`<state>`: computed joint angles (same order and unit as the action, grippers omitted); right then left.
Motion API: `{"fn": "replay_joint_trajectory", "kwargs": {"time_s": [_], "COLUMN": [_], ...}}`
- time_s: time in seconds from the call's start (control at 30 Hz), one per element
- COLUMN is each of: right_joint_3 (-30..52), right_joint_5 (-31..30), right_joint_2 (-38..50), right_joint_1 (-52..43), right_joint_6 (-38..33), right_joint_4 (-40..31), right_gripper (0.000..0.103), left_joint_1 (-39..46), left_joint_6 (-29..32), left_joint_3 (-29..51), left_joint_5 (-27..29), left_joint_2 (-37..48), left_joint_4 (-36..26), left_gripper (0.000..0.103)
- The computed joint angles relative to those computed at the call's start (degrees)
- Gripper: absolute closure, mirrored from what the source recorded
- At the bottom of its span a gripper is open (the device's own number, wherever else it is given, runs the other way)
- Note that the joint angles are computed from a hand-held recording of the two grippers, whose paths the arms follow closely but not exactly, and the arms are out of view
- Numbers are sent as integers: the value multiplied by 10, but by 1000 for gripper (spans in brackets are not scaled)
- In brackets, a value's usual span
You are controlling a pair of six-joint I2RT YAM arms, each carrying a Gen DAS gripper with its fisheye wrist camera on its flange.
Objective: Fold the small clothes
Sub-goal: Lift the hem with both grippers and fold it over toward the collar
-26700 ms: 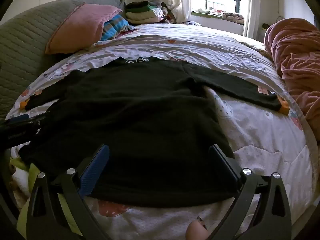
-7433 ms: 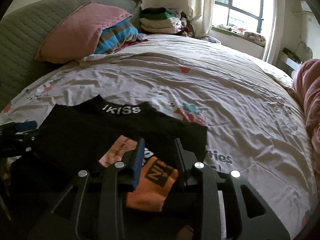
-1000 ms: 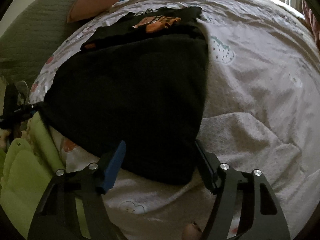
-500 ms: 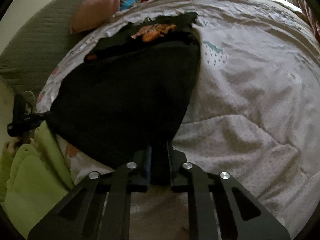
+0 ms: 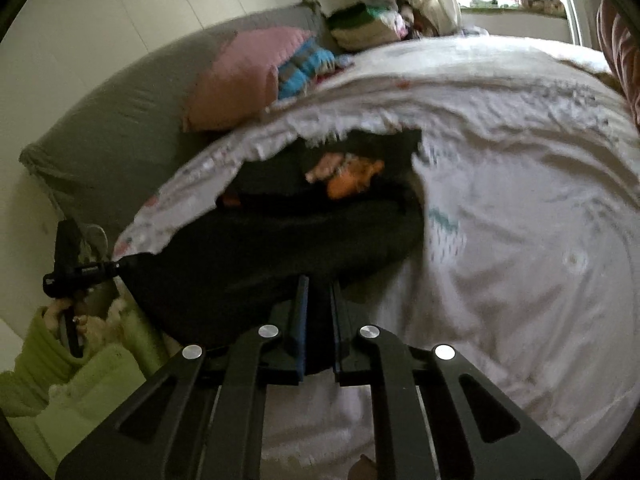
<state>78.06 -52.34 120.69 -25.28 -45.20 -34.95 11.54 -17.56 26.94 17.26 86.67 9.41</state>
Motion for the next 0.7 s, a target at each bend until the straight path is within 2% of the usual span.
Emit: {"fn": "replay_joint_trajectory", "kwargs": {"time_s": [0.3, 0.7], "right_joint_3": [40, 75], "right_joint_5": [-50, -43], "right_joint_2": [-3, 5], "right_joint_1": [-1, 34], "right_joint_6": [69, 224], "right_joint_4": [40, 187], "right_gripper": [95, 95], "left_joint_1": [7, -8], "left_joint_6": [-28, -36], "left_joint_3": [59, 186], "left_joint_5": [-6, -41], "left_joint_2": [-20, 31], "left_joint_4": [-29, -87], "left_gripper": [98, 98]}}
